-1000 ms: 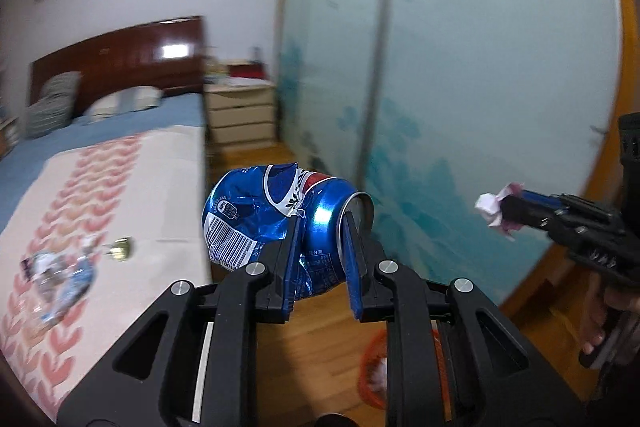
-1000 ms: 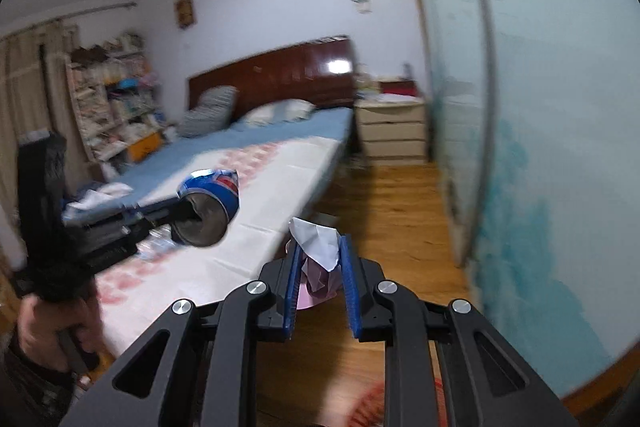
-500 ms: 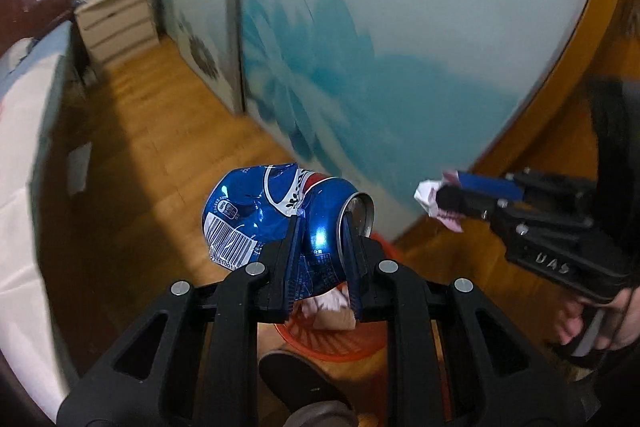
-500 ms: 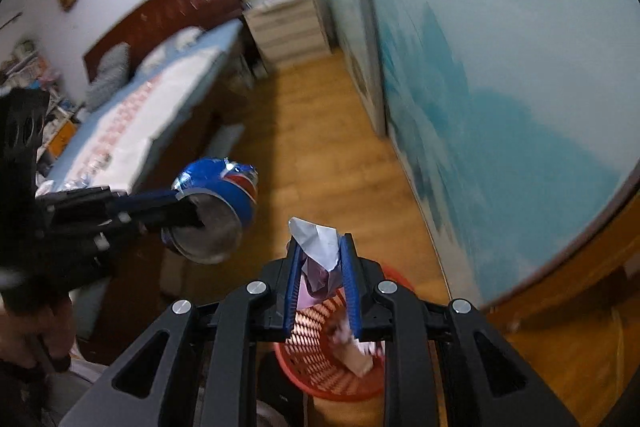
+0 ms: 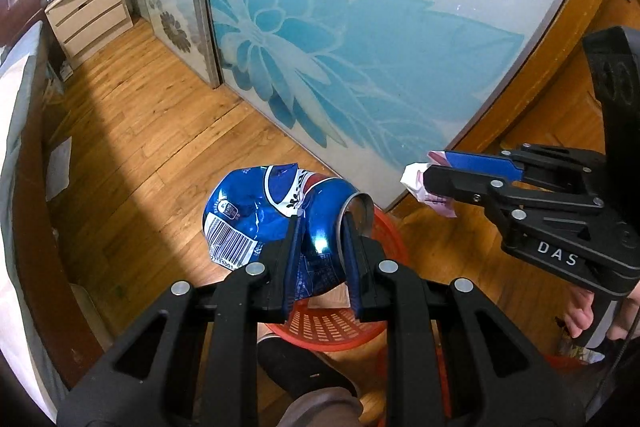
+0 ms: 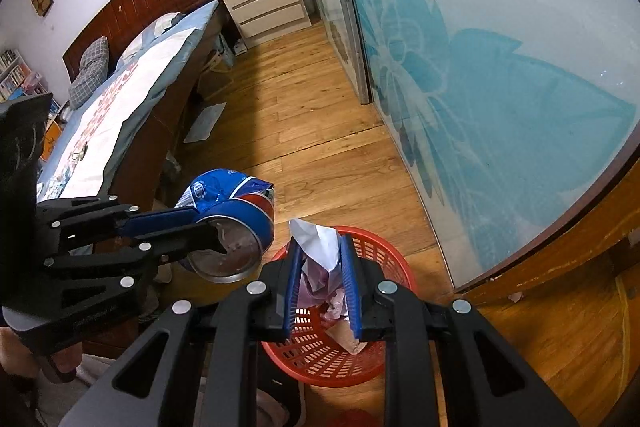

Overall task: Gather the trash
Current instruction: 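Carry the can and wrapper to the red wastebasket and open both tools, then move both tools back over the trash on the bed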

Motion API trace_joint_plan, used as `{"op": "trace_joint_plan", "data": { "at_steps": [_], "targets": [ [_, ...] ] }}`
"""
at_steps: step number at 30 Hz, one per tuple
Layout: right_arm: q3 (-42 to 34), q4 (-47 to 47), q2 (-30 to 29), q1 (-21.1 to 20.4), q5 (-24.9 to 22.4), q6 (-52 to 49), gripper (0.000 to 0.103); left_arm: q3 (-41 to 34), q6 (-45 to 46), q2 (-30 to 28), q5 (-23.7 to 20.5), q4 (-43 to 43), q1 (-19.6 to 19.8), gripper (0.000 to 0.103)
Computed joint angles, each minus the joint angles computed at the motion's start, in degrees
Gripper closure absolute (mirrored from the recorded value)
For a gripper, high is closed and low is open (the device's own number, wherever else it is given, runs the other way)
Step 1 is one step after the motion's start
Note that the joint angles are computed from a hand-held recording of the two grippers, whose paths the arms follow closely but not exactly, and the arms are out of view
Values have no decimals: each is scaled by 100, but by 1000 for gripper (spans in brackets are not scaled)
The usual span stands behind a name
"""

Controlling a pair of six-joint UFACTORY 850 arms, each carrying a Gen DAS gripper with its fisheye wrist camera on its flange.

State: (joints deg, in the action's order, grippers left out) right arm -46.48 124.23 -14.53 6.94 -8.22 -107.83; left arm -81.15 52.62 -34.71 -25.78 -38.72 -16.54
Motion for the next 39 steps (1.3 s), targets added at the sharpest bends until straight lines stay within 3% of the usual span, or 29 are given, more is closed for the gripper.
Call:
{"op": "trace_joint_plan", "data": {
  "at_steps": [4, 5, 7, 9, 18, 23, 25, 27, 35, 37, 39],
  "targets": [
    [-27, -204, -22, 45, 14, 240, 79, 34, -11, 23, 47, -48, -2, 82],
    [-29, -96, -24, 56, 55, 134, 74, 55, -15, 41, 90, -59, -4, 80],
    [-47, 88, -59, 85, 110, -41, 71, 94, 18, 62, 170, -104, 4, 54],
    [-61, 127, -64, 96, 122, -91, 65, 180, 140, 132, 255, -271, 22, 46],
    [-100, 1866, 40, 300, 84, -1763, 55, 438, 288, 473, 461, -728, 285, 42],
    [-474, 1594, -40, 593, 19, -1591, 49, 854, 867, 1028, 760, -1722, 812, 36],
    [-807, 1145, -179, 818, 24, -1211, 48, 1039, 1227, 1281, 927, -2305, 1091, 30],
    [-1243, 549, -391, 1104, 47, -708, 45, 1265, 2044, 1550, 1136, -3434, 1432, 25],
    [-3849, -4243, -1961, 2307, 204, 3496, 39, 1900, 5344, 2297, 2090, -8059, 3044, 17],
    [-4809, -5442, -2579, 2551, 59, 4503, 38, 1894, 5214, 2248, 2188, -8202, 3409, 17],
    [-5986, -6618, -3319, 2729, -287, 5678, 38, 1866, 4206, 2155, 2252, -7396, 3765, 17]
  ]
}}
